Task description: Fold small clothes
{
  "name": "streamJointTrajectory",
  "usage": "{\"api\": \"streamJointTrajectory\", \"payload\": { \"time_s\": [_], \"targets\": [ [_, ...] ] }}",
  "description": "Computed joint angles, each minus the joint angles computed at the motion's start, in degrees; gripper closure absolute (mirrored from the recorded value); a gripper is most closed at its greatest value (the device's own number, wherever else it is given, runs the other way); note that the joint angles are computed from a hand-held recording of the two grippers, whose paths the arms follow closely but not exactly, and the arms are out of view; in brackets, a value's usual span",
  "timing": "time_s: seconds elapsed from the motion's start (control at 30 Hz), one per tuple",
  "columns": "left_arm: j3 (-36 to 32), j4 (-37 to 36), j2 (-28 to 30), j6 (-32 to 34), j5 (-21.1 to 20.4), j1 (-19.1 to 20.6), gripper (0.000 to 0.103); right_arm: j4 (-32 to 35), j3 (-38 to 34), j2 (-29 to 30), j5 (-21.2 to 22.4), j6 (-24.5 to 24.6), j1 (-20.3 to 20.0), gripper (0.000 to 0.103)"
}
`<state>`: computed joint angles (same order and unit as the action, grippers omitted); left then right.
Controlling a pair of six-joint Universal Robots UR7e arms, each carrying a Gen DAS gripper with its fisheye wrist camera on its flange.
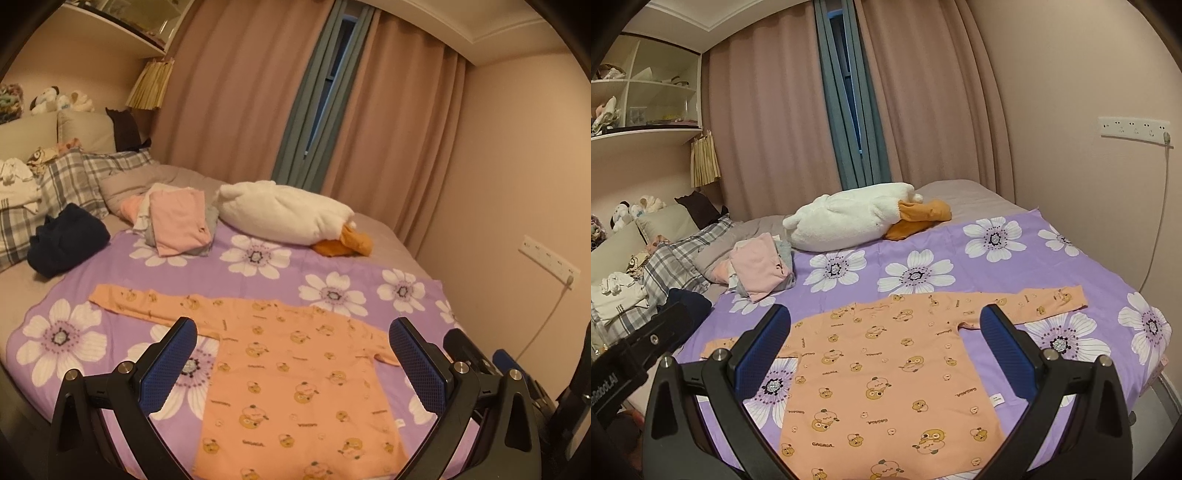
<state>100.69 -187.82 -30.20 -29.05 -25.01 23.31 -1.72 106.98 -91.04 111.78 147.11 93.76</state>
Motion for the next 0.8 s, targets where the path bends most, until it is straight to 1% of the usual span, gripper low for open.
{"api": "streamJointTrajectory", "payload": {
  "time_s": [0.1, 0.2, 0.3, 0.37, 0.53, 0.67, 0.8],
  "targets": [
    [-0.4, 0.9, 0.2, -0.4, 0.3, 0.0, 0.0, 0.5, -0.1, -0.1, -0.9, 0.8, -0.5, 0.0],
    [-0.2, 3.2, -0.3, -2.5, -0.2, 0.2, 0.0, 0.0, 0.3, -0.2, -1.5, -0.1, -0.9, 0.0],
    [-0.5, 3.9, -0.2, -2.8, -0.2, 0.0, 0.0, -2.6, 0.6, 0.3, 1.7, -2.7, 0.2, 0.0],
    [-0.7, 3.6, 0.0, -2.4, -0.3, 0.0, 0.0, -3.7, 1.0, 0.0, 2.2, -3.6, 0.4, 0.0],
    [-1.0, 3.6, 0.2, -1.5, -1.3, -0.1, 0.0, -3.5, 1.5, -1.6, -0.8, -1.2, -1.1, 0.0],
    [-1.3, 2.5, 0.6, -0.8, -1.0, -0.4, 0.0, -6.7, 3.0, -2.8, -0.5, -1.7, -1.3, 0.0],
    [-1.7, 3.5, 0.8, -1.1, -1.0, -0.5, 0.0, -5.8, 3.0, -2.9, -1.2, -2.1, -1.5, 0.0]
  ]
}}
